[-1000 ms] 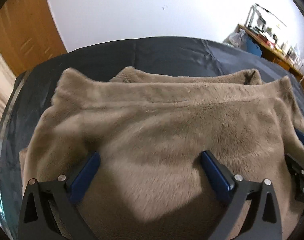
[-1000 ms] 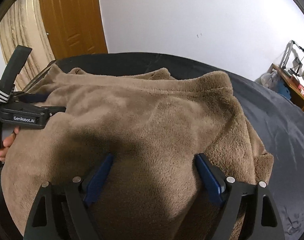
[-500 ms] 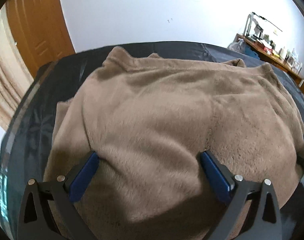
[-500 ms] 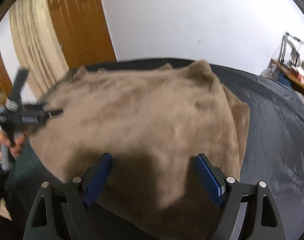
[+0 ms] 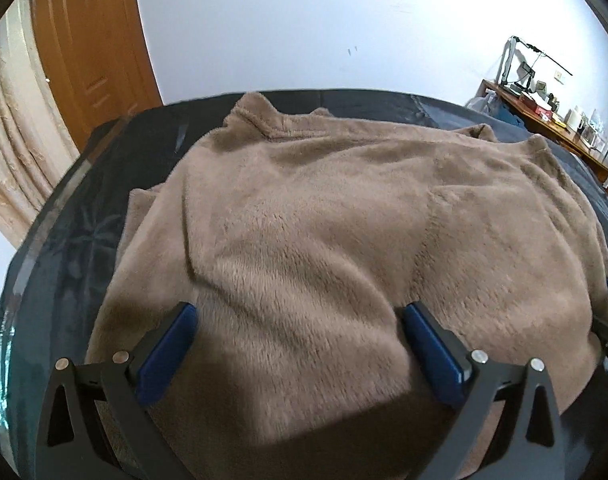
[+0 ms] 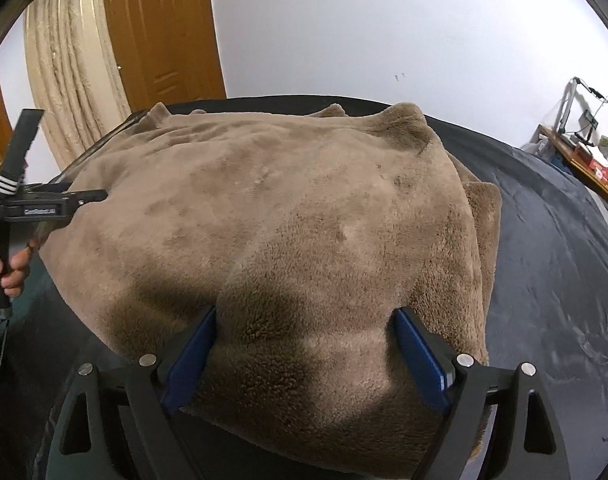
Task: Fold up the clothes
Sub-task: 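Smooth the folded sweatshirt flat with both grippers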
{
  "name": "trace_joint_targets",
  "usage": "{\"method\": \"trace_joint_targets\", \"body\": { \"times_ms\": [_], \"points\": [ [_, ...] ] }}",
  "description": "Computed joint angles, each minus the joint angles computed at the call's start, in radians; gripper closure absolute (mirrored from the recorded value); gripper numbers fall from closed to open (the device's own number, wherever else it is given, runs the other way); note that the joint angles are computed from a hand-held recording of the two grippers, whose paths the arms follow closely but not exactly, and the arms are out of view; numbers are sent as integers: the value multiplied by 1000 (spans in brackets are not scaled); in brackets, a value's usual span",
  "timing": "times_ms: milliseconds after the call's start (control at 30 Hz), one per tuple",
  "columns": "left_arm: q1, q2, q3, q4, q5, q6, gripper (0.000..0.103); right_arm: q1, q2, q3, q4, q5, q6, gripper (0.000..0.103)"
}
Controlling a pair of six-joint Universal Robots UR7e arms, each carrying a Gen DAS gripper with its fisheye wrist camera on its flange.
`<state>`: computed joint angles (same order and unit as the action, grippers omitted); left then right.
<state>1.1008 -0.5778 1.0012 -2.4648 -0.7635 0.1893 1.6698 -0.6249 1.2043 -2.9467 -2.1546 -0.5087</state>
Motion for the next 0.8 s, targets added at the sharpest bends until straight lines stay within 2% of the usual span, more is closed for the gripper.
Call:
{"method": "trace_joint_targets", "body": {
  "times_ms": [133,233,400,800],
  "points": [
    [-14,-43,97,-109,5,18,0,2,3,-3,-1,-5,7,13],
    [-17,-72,150,-156,-35,0,0,3,5,-4,-3,-9,12,12],
    [-20,-82,189,-205,-49,41,0,6,8,-6,-8,-19,19,12],
    [-17,-59,209,-278,-13,103,0,8,13,-12,-6,-24,30,11]
  ]
}}
